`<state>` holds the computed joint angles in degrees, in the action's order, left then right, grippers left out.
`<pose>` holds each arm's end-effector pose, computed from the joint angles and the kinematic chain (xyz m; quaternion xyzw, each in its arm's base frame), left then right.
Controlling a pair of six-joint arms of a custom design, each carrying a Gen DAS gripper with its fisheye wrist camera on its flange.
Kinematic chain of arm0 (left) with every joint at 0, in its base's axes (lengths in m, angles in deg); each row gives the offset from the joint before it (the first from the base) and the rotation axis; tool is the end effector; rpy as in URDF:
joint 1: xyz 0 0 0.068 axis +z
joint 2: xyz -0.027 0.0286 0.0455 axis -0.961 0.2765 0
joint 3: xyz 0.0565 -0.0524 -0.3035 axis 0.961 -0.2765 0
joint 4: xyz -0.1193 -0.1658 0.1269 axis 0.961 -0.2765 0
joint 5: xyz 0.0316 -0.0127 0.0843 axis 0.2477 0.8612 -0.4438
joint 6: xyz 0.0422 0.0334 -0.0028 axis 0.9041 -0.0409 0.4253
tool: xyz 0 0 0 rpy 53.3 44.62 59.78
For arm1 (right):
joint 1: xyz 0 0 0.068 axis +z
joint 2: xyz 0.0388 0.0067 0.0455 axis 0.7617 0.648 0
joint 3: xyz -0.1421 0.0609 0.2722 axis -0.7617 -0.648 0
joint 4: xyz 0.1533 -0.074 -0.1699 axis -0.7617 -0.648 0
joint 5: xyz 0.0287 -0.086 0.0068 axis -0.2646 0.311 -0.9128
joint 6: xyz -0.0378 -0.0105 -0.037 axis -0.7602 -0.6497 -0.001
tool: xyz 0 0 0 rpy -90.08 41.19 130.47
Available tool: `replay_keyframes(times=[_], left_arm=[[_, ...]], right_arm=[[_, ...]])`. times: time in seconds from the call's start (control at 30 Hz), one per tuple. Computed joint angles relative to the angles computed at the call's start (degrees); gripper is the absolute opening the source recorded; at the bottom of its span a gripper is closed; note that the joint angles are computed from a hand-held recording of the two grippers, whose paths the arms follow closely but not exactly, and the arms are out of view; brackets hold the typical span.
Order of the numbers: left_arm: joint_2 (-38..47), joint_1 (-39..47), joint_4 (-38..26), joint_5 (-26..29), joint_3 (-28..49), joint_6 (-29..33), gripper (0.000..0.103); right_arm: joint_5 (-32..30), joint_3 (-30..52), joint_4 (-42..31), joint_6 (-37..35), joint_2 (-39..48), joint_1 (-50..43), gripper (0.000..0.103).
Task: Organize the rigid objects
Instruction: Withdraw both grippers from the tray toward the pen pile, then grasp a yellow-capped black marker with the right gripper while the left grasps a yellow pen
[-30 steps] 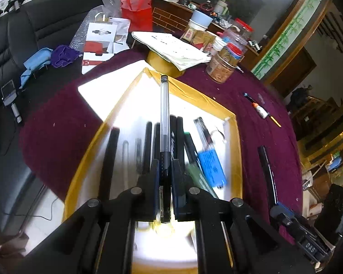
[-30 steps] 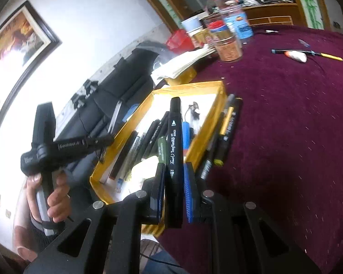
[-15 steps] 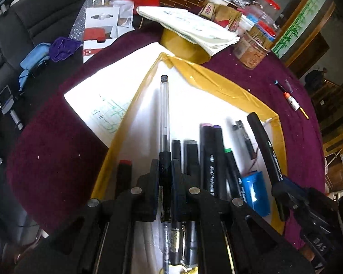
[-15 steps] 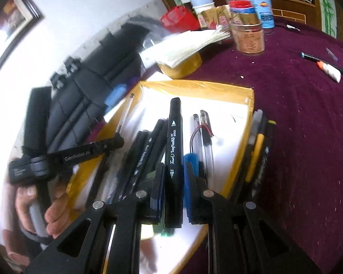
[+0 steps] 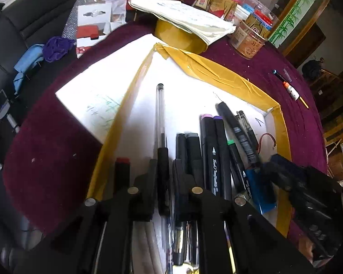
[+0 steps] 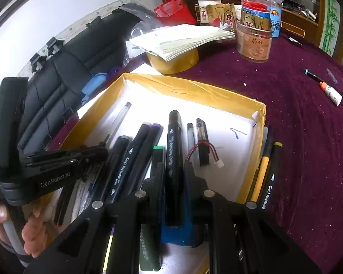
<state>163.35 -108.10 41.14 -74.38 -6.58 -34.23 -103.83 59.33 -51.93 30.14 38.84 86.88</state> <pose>0.1895 -0.1191 0.2243 -0.2054 0.9489 -0.0746 0.2278 0.2730 0.2186 0.2182 -0.2947 0.9018 0.2153 0.2315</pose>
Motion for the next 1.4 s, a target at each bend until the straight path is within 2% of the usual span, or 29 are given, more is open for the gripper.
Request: replay_keyframes(times=[0.03,0.07,0.1,0.17,0.27,0.33,0.4,0.53,0.67,0.8,1.0,1.1,1.2,1.27,1.4], left_arm=[[-1.4,-2.4,-1.8,-2.5,0.5,-1.7,0.019],[-2.3,-4.7,-3.7,-5.0,1.3,-3.4,0.027],[-3.1,-7.3,-5.7,-7.8,2.2,-5.2,0.038],[-4.0,-15.3,-10.6,-14.7,5.1,-10.9,0.051],[-2.5,-25.4,-15.1,-20.6,9.3,-18.8,0.053],[-0.8,-31.2,-14.1,-23.5,10.9,-22.7,0.053],[1.3,-33.9,-11.6,-24.2,12.1,-24.7,0.053],[6.8,-35.6,-6.1,-22.3,15.3,-23.4,0.053],[11.0,-36.9,-9.1,-23.1,20.5,-22.4,0.053],[11.5,-38.3,-11.0,-24.1,21.9,-23.9,0.053],[12.4,-41.0,-13.7,-25.4,22.2,-27.5,0.053],[12.4,-41.3,-13.4,-25.0,21.6,-27.6,0.053],[12.1,-41.1,-12.5,-24.6,20.9,-27.3,0.053],[12.1,-41.1,-12.2,-24.4,20.7,-27.1,0.053],[12.7,-41.3,-11.8,-24.0,21.4,-25.6,0.053]], right_arm=[[-0.9,-1.1,0.7,0.0,-1.3,-0.4,0.019],[-2.6,-3.7,2.5,-0.5,-4.0,-1.5,0.023],[-4.3,-5.9,3.7,-1.1,-6.3,-2.5,0.031],[-9.9,-12.3,6.7,-2.4,-13.2,-6.8,0.040],[-17.7,-18.7,7.0,-4.9,-19.9,-14.5,0.040],[-21.8,-21.7,5.5,-7.5,-21.9,-21.5,0.040],[-23.9,-22.8,3.8,-10.1,-21.6,-26.7,0.040],[-26.4,-23.1,1.4,-14.4,-16.6,-35.4,0.039],[-26.3,-20.6,-0.4,-15.8,-12.8,-35.8,0.039],[-24.5,-18.0,-1.5,-15.2,-11.3,-32.4,0.034],[-16.7,-12.6,-0.6,-10.6,-5.5,-23.6,0.026],[-11.2,-9.5,-0.3,-8.5,-2.4,-20.1,0.025],[-9.1,-6.8,-1.4,-7.9,0.8,-18.3,0.024],[-6.4,-7.4,0.1,-8.0,0.2,-17.1,0.018],[-7.3,-9.1,-1.3,-8.0,-2.6,-19.9,0.015]])
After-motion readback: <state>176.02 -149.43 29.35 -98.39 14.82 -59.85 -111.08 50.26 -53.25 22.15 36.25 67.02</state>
